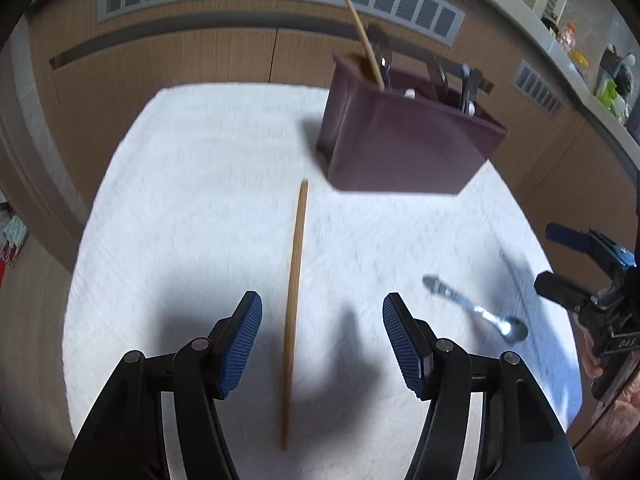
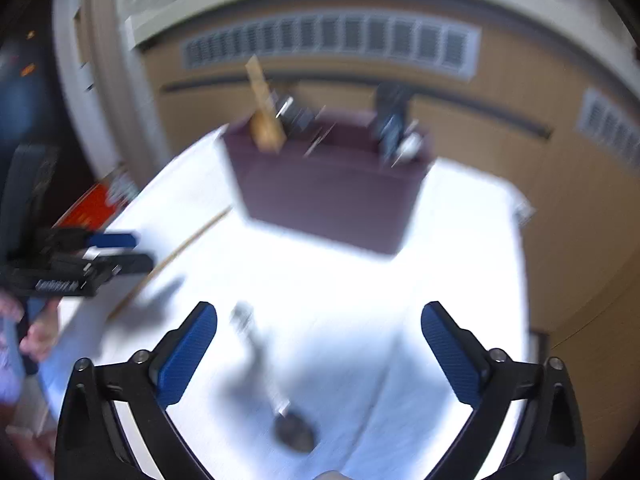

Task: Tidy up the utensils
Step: 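Drop the spoon and spatula into the caddy with both tools, then grasp the wooden chopstick with the left tool while the right tool grasps the smiley spoon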

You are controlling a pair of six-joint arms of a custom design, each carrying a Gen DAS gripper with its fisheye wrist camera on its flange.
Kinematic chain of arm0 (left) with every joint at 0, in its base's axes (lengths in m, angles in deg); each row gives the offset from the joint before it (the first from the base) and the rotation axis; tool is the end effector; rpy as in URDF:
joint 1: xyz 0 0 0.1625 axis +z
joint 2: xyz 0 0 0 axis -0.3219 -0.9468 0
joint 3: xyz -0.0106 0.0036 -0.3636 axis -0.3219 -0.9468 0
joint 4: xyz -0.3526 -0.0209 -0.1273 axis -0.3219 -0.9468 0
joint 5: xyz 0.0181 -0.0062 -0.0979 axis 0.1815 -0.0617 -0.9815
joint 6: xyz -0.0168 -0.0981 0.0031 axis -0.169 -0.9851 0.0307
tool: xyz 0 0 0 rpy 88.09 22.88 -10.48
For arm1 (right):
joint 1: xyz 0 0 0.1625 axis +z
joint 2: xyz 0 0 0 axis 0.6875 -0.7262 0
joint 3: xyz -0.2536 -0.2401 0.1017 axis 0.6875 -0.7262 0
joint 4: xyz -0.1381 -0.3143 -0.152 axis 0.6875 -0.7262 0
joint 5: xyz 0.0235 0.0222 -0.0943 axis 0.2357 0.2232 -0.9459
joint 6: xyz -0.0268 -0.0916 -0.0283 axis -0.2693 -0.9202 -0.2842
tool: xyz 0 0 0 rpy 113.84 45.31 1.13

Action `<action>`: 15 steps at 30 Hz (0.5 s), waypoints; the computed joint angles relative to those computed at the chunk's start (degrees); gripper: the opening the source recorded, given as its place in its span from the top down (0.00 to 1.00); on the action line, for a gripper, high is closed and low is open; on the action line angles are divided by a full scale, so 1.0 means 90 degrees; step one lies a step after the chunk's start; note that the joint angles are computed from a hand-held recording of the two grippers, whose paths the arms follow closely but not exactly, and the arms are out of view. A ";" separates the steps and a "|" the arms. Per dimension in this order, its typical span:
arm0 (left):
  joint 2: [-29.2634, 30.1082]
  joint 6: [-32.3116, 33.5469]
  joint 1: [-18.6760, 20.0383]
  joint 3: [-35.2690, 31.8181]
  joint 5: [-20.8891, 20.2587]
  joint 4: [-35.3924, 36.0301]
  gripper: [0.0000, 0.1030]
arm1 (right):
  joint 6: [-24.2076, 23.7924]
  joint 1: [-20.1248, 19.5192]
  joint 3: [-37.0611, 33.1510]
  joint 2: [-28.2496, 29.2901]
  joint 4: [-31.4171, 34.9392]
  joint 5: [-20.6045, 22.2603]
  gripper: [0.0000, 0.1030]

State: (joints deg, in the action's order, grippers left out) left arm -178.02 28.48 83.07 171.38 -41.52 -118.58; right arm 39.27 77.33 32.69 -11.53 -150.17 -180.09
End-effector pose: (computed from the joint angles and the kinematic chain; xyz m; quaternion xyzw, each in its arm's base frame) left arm -0.0242 -0.5028 0.4081 0.0937 0.9189 -0.2779 0.2639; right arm 0.4238 -0.5455 0.0284 0.3538 -0.8864 0.1950 0.2261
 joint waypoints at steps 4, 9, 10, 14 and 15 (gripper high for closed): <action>-0.0194 -0.0195 0.0038 0.0261 -0.0088 0.0113 0.38 | 0.0172 0.0005 0.0673 -0.0222 0.0019 -0.0205 0.24; -0.0251 -0.0308 0.0069 0.0329 -0.0253 0.0188 0.37 | 0.0210 0.0072 0.1301 -0.0400 -0.0313 -0.0385 0.39; -0.0258 -0.0312 0.0069 0.0352 -0.0247 0.0181 0.36 | 0.0197 0.0075 0.1362 -0.0393 -0.0417 -0.0425 0.41; -0.0211 -0.0379 0.0053 0.0295 -0.0197 0.0242 0.36 | 0.0264 0.0041 0.1280 -0.0301 -0.0411 -0.0539 0.53; -0.0212 -0.0383 0.0045 0.0289 -0.0178 0.0255 0.36 | 0.0269 0.0023 0.1220 -0.0261 -0.0394 -0.0535 0.55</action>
State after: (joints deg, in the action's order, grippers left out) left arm -179.93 25.03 83.47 173.98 -43.12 -116.28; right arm 41.69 77.54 43.67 -13.88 -153.71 -184.91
